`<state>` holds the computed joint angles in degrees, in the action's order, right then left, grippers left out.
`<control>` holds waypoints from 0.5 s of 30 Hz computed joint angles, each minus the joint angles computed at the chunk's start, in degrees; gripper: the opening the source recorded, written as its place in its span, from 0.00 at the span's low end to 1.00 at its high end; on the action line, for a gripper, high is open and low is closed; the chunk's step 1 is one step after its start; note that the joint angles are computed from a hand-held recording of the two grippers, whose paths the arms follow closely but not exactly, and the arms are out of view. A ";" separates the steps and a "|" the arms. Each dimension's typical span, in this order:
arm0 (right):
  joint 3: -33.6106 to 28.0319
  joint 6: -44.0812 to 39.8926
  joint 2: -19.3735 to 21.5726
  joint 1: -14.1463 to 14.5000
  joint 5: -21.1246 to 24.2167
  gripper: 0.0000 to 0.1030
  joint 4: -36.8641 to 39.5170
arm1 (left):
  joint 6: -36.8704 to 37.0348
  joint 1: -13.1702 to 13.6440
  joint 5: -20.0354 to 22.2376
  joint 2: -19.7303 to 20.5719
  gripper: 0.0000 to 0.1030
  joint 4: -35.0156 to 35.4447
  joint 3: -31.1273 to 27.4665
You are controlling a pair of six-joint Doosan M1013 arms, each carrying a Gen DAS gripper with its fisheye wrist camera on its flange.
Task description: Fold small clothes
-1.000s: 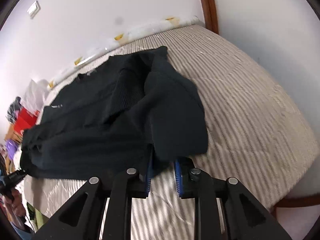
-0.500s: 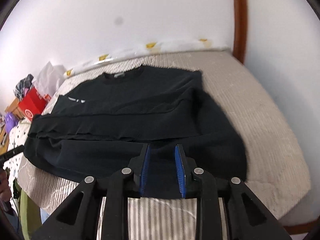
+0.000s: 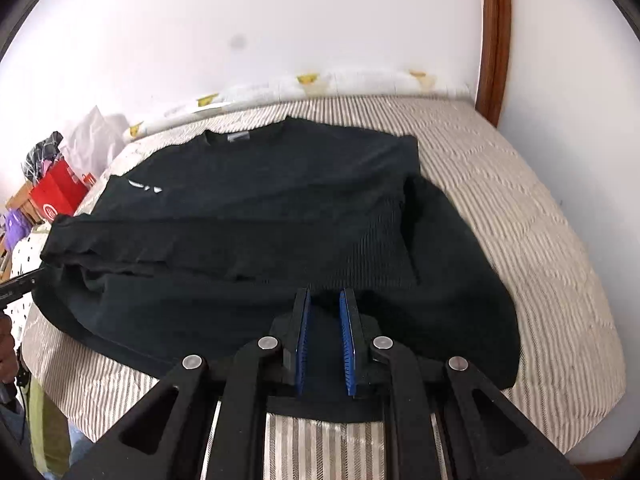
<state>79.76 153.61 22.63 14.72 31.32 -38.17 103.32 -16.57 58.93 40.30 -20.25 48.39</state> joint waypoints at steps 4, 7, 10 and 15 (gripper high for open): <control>-2.67 -7.81 2.07 -0.80 5.03 0.14 8.49 | -0.56 -0.08 1.72 1.30 0.38 -0.14 -1.66; -1.55 -5.49 1.55 -0.84 3.25 0.12 6.71 | 0.02 0.00 1.62 1.75 0.38 -1.09 -2.51; -2.17 -3.69 1.63 -1.25 2.84 0.12 5.42 | -0.39 -0.52 1.99 3.01 0.38 0.58 -5.12; -5.72 -5.98 3.64 -2.81 3.17 0.11 8.66 | -0.84 -0.96 2.92 6.02 0.38 0.70 -10.84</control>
